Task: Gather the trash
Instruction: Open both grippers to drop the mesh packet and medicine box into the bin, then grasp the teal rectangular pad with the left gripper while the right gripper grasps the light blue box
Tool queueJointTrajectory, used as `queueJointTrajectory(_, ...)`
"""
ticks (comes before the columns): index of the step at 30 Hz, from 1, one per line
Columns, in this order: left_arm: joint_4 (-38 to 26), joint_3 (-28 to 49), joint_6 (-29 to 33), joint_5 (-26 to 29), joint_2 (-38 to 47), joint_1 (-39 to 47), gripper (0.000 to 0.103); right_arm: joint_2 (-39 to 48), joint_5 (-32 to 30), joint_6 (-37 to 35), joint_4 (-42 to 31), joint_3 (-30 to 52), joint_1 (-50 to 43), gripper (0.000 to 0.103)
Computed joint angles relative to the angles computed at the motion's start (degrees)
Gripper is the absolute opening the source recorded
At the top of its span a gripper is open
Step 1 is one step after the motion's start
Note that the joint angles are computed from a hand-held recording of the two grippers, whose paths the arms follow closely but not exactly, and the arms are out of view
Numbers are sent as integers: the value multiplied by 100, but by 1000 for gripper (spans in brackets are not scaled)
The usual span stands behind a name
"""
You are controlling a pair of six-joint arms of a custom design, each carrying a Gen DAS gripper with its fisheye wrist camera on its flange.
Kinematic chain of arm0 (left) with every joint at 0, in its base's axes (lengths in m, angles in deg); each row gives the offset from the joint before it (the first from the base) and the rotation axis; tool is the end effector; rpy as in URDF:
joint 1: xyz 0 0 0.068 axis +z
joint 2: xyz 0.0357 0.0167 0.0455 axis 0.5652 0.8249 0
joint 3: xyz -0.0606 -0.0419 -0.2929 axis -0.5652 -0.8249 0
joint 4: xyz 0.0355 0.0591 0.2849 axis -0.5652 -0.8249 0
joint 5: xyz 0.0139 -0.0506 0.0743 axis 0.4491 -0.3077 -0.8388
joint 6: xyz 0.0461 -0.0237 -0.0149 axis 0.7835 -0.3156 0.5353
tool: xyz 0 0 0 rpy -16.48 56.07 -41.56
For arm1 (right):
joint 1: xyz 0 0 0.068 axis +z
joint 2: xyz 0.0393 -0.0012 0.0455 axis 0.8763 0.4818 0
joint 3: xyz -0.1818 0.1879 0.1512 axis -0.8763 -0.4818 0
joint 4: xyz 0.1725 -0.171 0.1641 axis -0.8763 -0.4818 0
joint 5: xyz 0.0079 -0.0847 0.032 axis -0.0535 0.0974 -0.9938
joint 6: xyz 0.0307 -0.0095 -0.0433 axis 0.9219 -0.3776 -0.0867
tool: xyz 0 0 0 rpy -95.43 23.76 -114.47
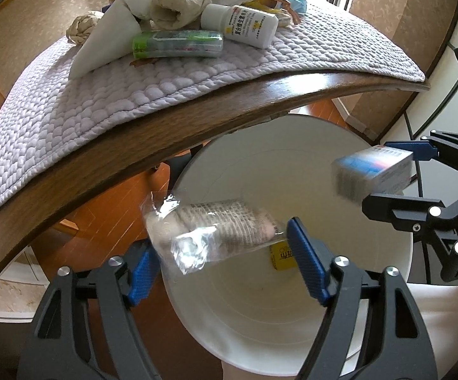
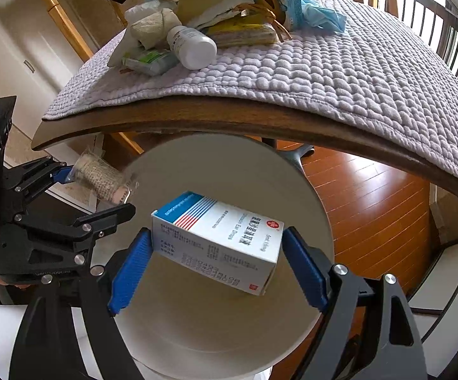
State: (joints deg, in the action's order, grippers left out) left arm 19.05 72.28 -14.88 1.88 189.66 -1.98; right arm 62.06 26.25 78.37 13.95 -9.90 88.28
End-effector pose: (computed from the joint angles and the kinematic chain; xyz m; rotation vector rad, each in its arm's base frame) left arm 0.3216 -0.2304 0.1712 0.3647 2.6660 -0.0930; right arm 0.2730 0.1483 0.1384 -0.5167 2.6943 0.4751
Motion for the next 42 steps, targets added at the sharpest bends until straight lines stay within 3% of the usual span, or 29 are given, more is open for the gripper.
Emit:
queueJointTrajectory(5, 12, 55, 50, -75, 17, -43, 90, -143, -28, -68, -70, -21, -134, 95)
queueJointTrajectory(16, -35, 112, 74, -196, -166, 21, 91, -555, -187, -591, -585, 307, -716, 96)
queueJointTrajectory(19, 58, 42, 97, -256, -420, 39, 91, -936, -20, -745, -672, 335, -805, 97)
queueJointTrajectory(21, 133, 31, 140, -376, -579, 46, 99, -1181, 149, -880, -625, 401, -906, 99)
queueJointTrajectory(25, 291, 126, 316, -567, -702, 119, 100, -1411, 830, -1236, -431, 640, -930, 99)
queueJointTrajectory(35, 427, 804, 821, -700, -189, 352, 100, -536, 428, -1449, -552, 2051, -1353, 99)
queueJointTrajectory(42, 403, 1321, 1022, -731, 29, 566, 100, 102, 515, -1122, -609, 2720, -1106, 99)
